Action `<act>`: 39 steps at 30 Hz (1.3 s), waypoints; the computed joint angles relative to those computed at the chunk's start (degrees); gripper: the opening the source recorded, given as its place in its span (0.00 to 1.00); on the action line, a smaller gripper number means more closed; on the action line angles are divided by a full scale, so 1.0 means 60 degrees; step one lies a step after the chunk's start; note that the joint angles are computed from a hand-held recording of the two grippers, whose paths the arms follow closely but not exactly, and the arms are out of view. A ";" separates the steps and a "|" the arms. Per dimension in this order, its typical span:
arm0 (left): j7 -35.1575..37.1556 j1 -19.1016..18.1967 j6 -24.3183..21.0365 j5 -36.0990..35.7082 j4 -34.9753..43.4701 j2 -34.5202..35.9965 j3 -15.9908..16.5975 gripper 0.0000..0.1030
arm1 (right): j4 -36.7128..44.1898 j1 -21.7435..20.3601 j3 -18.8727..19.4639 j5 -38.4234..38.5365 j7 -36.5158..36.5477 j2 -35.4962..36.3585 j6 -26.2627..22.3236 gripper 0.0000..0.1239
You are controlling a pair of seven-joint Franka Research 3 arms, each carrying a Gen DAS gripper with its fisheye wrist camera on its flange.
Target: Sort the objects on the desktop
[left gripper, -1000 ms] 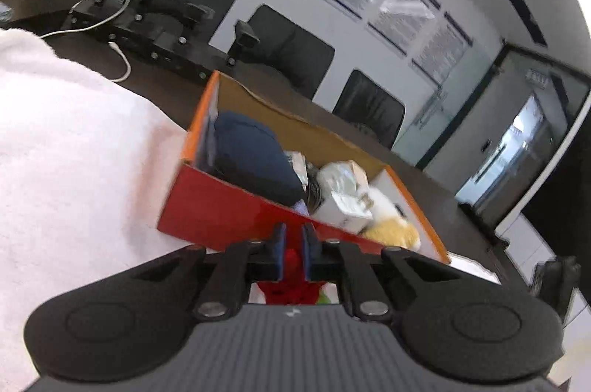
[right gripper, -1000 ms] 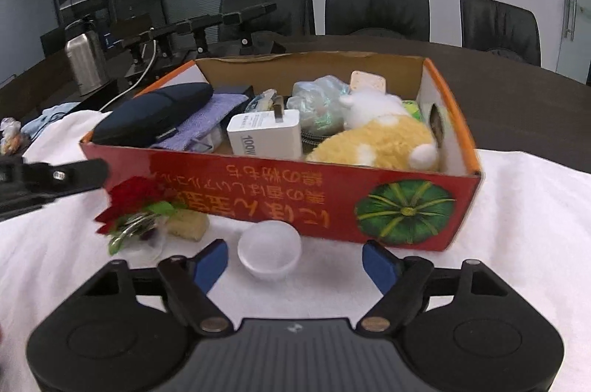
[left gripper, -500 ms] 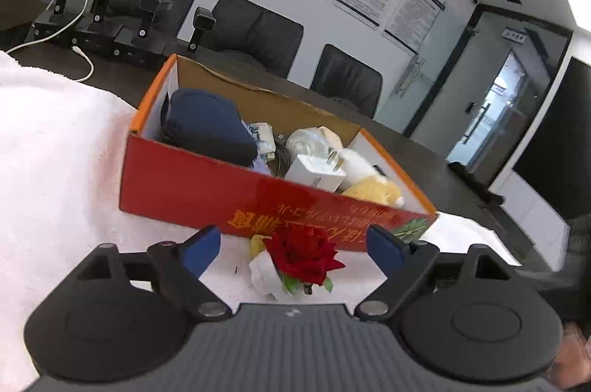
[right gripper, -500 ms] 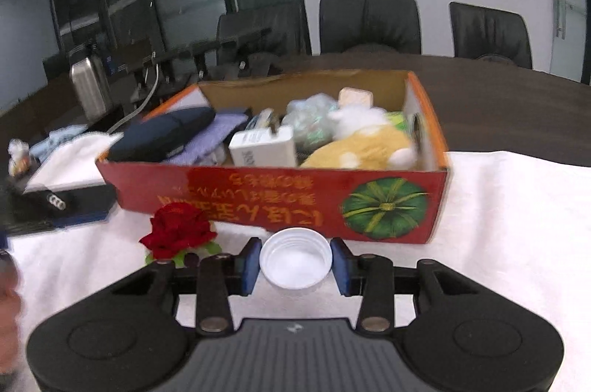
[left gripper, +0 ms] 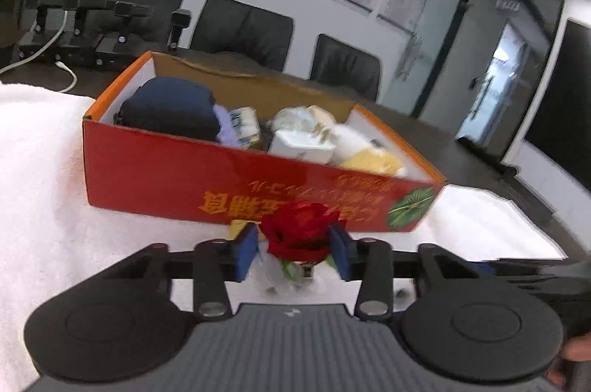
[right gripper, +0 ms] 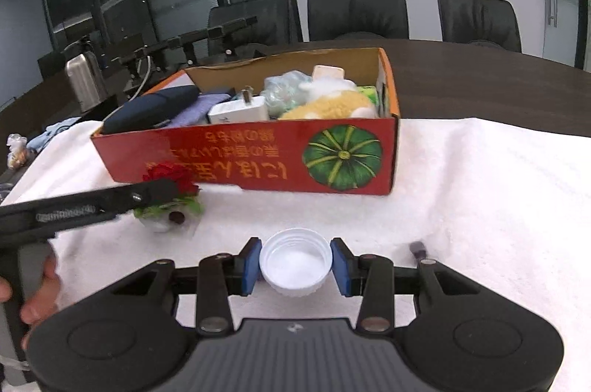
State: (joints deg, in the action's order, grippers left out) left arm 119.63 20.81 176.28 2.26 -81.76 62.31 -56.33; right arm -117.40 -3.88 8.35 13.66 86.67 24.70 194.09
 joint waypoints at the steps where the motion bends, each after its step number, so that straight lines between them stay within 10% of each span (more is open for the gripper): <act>1: 0.0054 0.0315 -0.0074 -0.0048 -0.0196 0.0014 -0.0322 0.29 | -0.0040 0.0686 -0.0692 0.0354 -0.0068 -0.0025 0.0162 0.38; 4: -0.0119 0.1236 -0.0430 -0.0520 -0.0715 0.0121 -0.1264 0.28 | -0.0444 0.1035 -0.0958 0.0323 -0.0498 -0.0161 0.1228 0.47; 9: -0.0222 0.1821 -0.0807 -0.1004 -0.1256 -0.0041 -0.1740 0.27 | -0.0689 -0.2637 0.2306 -0.5140 0.1847 0.0183 0.1937 0.47; 11: -0.0163 0.2026 -0.1135 -0.1271 -0.1432 -0.0035 -0.1900 0.27 | -0.0554 -0.2998 0.2677 -0.6373 0.2358 0.0488 0.2188 0.47; 15: 0.0395 0.2225 -0.1433 -0.1742 -0.1550 0.0166 -0.2132 0.25 | -0.0690 -0.0737 0.0908 -0.4875 0.0802 0.0348 0.2941 0.47; 20: 0.0793 0.2566 -0.0957 -0.2143 -0.1576 0.0887 -0.2750 0.18 | -0.0500 -0.0142 0.0376 -0.4548 0.0646 0.0259 0.1786 0.02; 22: 0.0657 0.2629 -0.1104 -0.2191 -0.1489 0.0895 -0.2813 0.18 | -0.0433 0.0451 -0.0070 -0.3394 0.0117 0.0230 0.1383 0.01; 27: -0.0111 0.2131 -0.1273 -0.2194 -0.1112 0.0308 -0.1982 0.18 | -0.0496 0.0529 -0.0008 -0.2273 -0.0645 0.0221 0.1542 0.08; 30: -0.0156 0.1993 -0.1438 -0.2643 -0.0937 0.0220 -0.1817 0.19 | -0.0475 -0.1310 0.1409 -0.4843 0.0961 0.0483 0.1947 0.52; 35: -0.0559 0.0626 0.1000 -0.1990 -0.1624 -0.1615 0.0375 0.26 | 0.0091 -0.1538 0.1801 -0.5677 0.1043 0.0629 0.0927 0.52; 39: -0.1850 0.0105 -0.0591 -0.2060 -0.0740 -0.1641 0.1154 0.27 | 0.0579 -0.1801 0.2378 -0.5359 0.0665 0.0878 -0.0261 0.42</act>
State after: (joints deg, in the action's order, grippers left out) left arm 108.53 21.44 172.74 -10.10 -86.20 52.46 -49.41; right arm -113.93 -14.69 22.62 -18.49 90.66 29.97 192.52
